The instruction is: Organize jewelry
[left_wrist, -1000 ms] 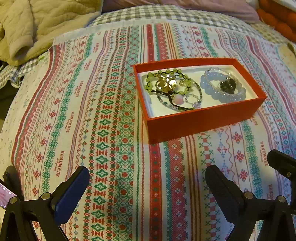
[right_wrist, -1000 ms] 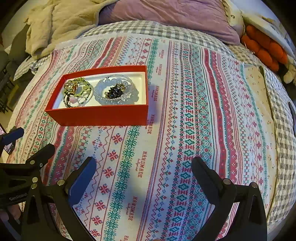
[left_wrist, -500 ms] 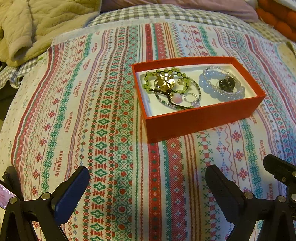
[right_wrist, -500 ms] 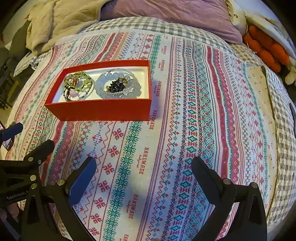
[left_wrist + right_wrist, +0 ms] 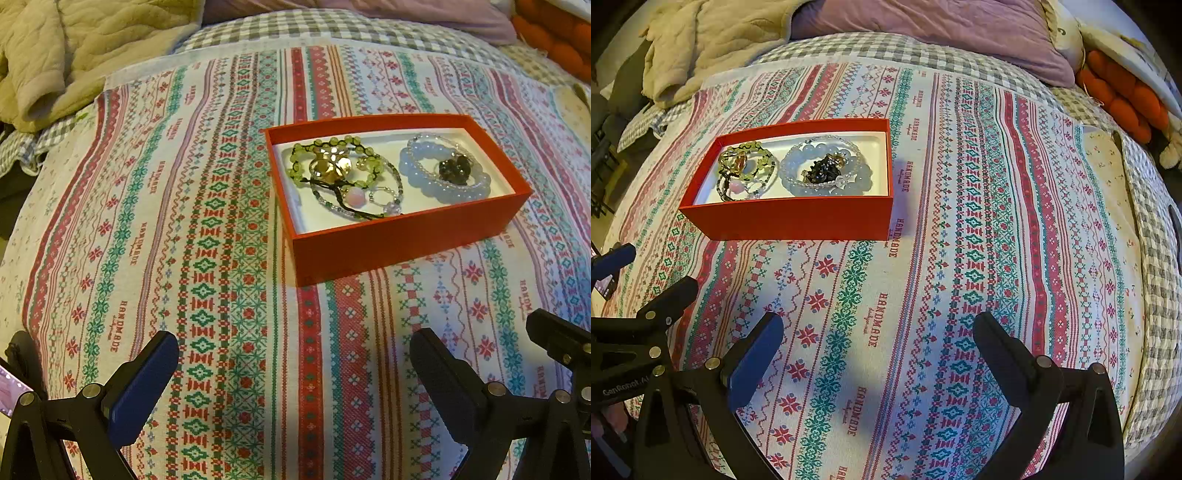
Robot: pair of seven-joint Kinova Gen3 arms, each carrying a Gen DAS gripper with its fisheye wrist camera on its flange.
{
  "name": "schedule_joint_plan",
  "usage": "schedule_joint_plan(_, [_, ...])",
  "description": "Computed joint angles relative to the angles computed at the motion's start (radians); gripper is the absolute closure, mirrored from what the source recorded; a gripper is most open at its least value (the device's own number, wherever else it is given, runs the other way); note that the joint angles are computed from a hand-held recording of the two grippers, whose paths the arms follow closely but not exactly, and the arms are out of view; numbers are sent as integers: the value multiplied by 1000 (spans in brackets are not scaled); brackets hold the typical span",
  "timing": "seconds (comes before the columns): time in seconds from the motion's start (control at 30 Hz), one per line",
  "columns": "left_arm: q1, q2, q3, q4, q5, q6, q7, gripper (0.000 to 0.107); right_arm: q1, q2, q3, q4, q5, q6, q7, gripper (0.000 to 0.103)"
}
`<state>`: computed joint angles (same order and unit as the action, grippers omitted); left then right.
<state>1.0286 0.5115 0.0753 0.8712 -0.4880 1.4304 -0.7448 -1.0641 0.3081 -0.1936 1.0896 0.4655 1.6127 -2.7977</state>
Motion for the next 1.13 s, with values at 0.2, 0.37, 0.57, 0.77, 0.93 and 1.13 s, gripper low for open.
schedule_joint_plan(0.2, [-5,0,3,1,9,1,-1,5,3,1,0,1,-7,-2,-3,0])
schedule_joint_plan(0.37, [-7,-1,2,3,14,1,3,5,5,-1,0,5,-9,-4,-4,0])
schedule_joint_plan(0.57, [-6,-2,3,3,13,1,3,5,5,0,-1,5,-8,-4,-3,0])
schedule_joint_plan(0.77, [-9,0,4,0,19,2,1,5,4,4,1,-3,-6,-1,-1,0])
schedule_joint_plan(0.93, [-11,1,5,0,23,3,-5,5,4,1,1,8,-8,-4,-7,0])
schedule_joint_plan(1.13, [-12,-8,5,22,22,-11,-2,5,-6,13,3,0,-2,9,-20,0])
